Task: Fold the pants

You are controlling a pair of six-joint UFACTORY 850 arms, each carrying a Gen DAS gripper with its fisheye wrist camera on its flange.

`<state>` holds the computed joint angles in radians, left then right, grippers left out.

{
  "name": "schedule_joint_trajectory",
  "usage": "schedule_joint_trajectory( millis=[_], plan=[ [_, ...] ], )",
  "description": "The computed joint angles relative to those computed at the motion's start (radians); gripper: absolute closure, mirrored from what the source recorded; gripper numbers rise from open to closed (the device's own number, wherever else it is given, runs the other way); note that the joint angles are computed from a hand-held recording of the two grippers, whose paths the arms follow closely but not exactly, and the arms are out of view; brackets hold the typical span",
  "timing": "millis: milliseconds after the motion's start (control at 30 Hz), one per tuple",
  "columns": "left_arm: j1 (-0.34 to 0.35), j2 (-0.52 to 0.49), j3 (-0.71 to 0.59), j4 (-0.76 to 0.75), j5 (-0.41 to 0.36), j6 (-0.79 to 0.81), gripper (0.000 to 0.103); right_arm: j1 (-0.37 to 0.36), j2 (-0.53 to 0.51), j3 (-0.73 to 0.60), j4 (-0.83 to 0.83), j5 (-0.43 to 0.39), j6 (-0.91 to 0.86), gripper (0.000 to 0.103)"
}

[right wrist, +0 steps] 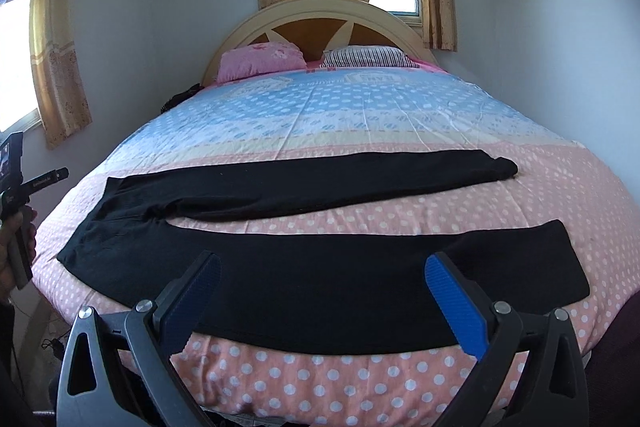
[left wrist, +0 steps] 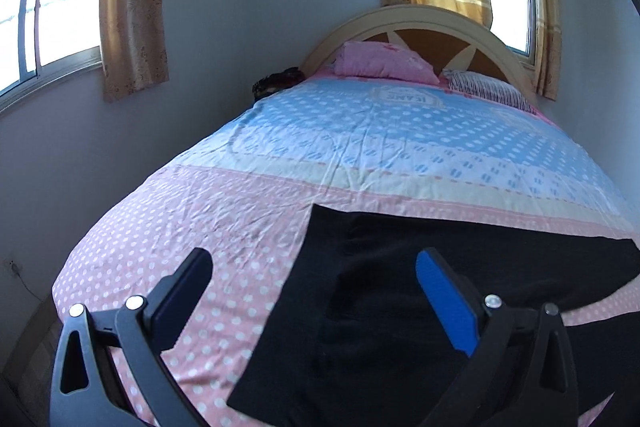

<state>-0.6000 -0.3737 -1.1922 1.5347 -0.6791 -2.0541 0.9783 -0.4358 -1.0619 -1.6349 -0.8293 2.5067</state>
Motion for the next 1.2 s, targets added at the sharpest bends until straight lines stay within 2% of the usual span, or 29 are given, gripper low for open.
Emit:
schedule_joint_trajectory(
  millis=[67,167,333,400,467,533,667,767,967,1133,1200],
  plan=[
    [0.029,-0.054,-0.060,-0.066,-0.027,0.131,0.000,-0.035,0.002,0.013,0.000,0.030,0.005,0.001],
    [0.073,-0.125,-0.142,-0.134,0.015,0.289,0.002,-0.090,0.005,0.018,0.012,0.065,-0.016,0.006],
    [0.141,-0.236,-0.277,-0.278,0.119,0.516,0.016,-0.181,0.022,0.022,0.042,0.118,-0.104,0.016],
    [0.164,-0.274,-0.326,-0.361,0.166,0.603,0.027,-0.207,0.028,0.023,0.059,0.118,-0.139,0.016],
    [0.187,-0.301,-0.363,-0.465,0.231,0.702,0.027,-0.234,0.035,0.023,0.069,0.120,-0.168,0.016],
    [0.202,-0.333,-0.402,-0.565,0.258,0.808,0.032,-0.264,0.040,0.020,0.078,0.134,-0.197,0.016],
    [0.225,-0.375,-0.449,-0.741,0.283,0.991,0.051,-0.333,0.054,0.026,0.057,0.184,-0.190,0.018],
    [0.238,-0.377,-0.445,-0.827,0.323,1.062,0.057,-0.388,0.060,0.025,0.056,0.232,-0.187,0.026],
    [0.247,-0.369,-0.422,-0.858,0.373,1.093,0.059,-0.511,0.066,0.037,-0.019,0.380,-0.042,0.026],
    [0.254,-0.388,-0.455,-0.946,0.375,1.212,0.061,-0.562,0.041,0.011,0.043,0.403,-0.112,0.026],
    [0.255,-0.392,-0.461,-0.969,0.380,1.245,0.066,-0.584,0.032,0.002,0.054,0.419,-0.128,0.026]
  ],
)
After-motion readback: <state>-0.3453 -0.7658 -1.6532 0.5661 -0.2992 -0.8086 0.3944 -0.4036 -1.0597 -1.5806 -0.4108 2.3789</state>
